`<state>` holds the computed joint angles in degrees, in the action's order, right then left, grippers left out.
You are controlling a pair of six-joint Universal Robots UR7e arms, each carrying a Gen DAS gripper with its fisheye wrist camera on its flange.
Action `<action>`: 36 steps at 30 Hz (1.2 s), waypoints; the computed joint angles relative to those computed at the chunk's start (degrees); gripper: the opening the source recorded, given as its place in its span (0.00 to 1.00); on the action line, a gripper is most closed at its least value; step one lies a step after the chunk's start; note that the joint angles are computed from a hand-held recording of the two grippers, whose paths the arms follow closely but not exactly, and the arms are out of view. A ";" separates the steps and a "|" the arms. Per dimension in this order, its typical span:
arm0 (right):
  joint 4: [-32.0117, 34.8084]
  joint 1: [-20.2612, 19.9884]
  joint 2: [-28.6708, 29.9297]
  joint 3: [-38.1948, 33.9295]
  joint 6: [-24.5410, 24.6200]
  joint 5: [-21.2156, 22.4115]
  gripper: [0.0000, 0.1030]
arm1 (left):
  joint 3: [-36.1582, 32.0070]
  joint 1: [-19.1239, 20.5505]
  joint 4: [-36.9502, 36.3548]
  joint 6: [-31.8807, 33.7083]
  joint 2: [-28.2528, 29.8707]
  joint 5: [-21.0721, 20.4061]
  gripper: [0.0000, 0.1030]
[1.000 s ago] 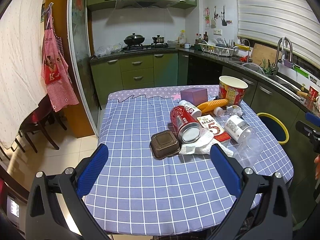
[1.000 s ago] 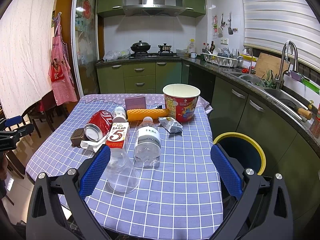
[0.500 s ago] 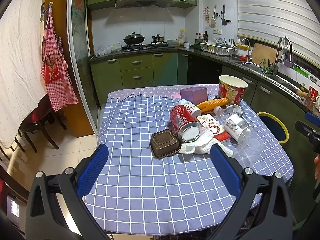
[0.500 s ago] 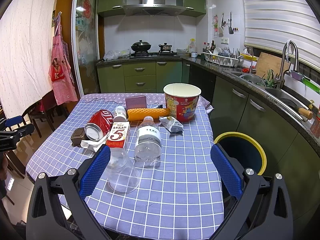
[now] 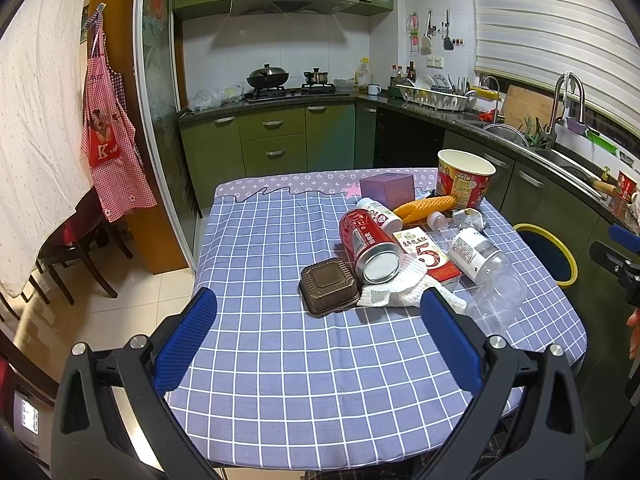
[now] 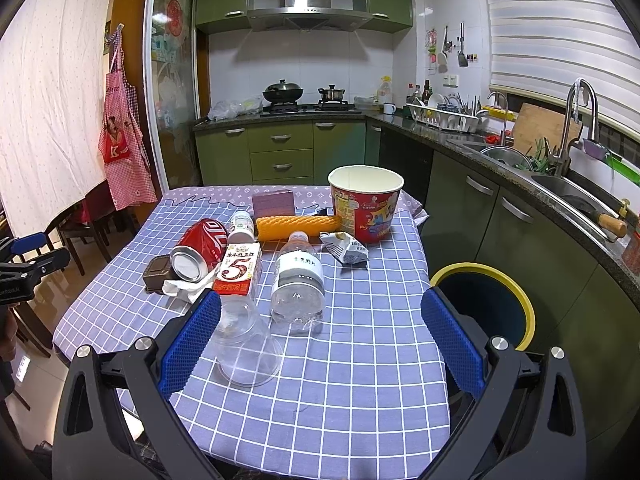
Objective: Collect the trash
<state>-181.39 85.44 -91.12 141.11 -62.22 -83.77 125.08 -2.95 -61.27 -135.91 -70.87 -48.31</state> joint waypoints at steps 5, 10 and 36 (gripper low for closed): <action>0.01 0.04 0.00 0.10 -0.04 0.00 0.96 | 0.04 -0.01 0.02 -0.04 0.02 0.01 0.94; 0.14 0.22 0.08 -0.08 0.15 -0.19 0.96 | 0.11 -0.02 -0.10 0.03 0.02 -0.02 0.94; 35.54 16.02 29.28 -46.97 20.09 -25.92 0.92 | -4.60 26.54 5.74 11.14 -8.95 26.66 0.94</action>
